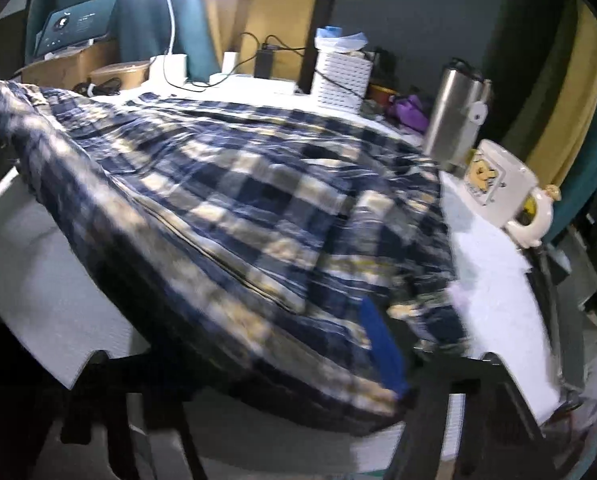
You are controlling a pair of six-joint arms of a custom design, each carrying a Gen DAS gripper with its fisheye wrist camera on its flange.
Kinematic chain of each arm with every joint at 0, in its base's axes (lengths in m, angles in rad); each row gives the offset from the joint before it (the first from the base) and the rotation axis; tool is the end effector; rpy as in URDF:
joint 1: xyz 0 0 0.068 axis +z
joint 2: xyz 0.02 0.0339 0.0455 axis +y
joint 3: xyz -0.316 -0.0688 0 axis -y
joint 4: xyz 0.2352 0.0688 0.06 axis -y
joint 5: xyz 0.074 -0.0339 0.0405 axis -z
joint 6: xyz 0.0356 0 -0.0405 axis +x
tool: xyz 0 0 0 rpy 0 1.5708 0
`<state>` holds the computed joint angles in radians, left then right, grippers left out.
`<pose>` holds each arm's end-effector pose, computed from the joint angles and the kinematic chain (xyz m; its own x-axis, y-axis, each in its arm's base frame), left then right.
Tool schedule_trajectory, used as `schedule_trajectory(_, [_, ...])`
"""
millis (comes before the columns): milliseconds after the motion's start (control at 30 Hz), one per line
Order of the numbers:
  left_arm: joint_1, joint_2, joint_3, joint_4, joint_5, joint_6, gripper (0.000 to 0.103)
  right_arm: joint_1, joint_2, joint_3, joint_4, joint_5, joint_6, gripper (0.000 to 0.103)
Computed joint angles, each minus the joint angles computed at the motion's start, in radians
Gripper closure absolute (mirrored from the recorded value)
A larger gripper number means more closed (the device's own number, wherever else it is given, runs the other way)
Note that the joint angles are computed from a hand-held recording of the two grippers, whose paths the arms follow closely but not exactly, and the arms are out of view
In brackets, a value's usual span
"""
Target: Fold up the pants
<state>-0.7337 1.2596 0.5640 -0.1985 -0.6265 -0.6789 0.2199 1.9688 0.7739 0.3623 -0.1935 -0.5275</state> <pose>0.1675 -0.1229 0.2295 -0.6200 -0.1259 -0.7744 -0.1537 0.9874 -0.0375 0.3478 0.0848 0.1275 -0.4524 -0.6073 -0.6531 -0.6575 0.7219 -0.2158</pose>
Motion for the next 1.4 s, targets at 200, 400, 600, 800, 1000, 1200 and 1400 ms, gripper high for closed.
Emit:
schedule_trajectory(200, [-0.019, 0.023, 0.016, 0.006, -0.005, 0.035, 0.1, -0.039, -0.001, -0.016, 0.038, 0.024, -0.027, 0.079])
schedule_trajectory(400, [-0.036, 0.052, 0.008, 0.018, -0.011, 0.046, 0.1, -0.046, 0.009, -0.063, 0.142, 0.037, -0.043, 0.079])
schedule_trajectory(600, [-0.047, 0.056, -0.018, 0.03, 0.004, 0.031, 0.1, -0.062, -0.024, -0.033, 0.05, 0.046, 0.037, 0.091])
schedule_trajectory(800, [-0.088, 0.017, 0.011, 0.001, -0.032, 0.06, 0.1, -0.101, -0.134, -0.064, 0.018, 0.008, 0.117, 0.092])
schedule_trajectory(1000, [-0.162, -0.04, 0.056, -0.068, -0.105, 0.061, 0.1, -0.119, -0.263, -0.097, 0.015, -0.005, 0.158, 0.092])
schedule_trajectory(1200, [-0.255, -0.085, 0.135, -0.157, -0.207, 0.092, 0.1, -0.136, -0.366, -0.12, 0.023, -0.01, 0.185, 0.092])
schedule_trajectory(1400, [-0.414, -0.117, 0.251, -0.348, -0.371, 0.03, 0.1, -0.158, -0.485, -0.162, 0.029, -0.037, 0.205, 0.092])
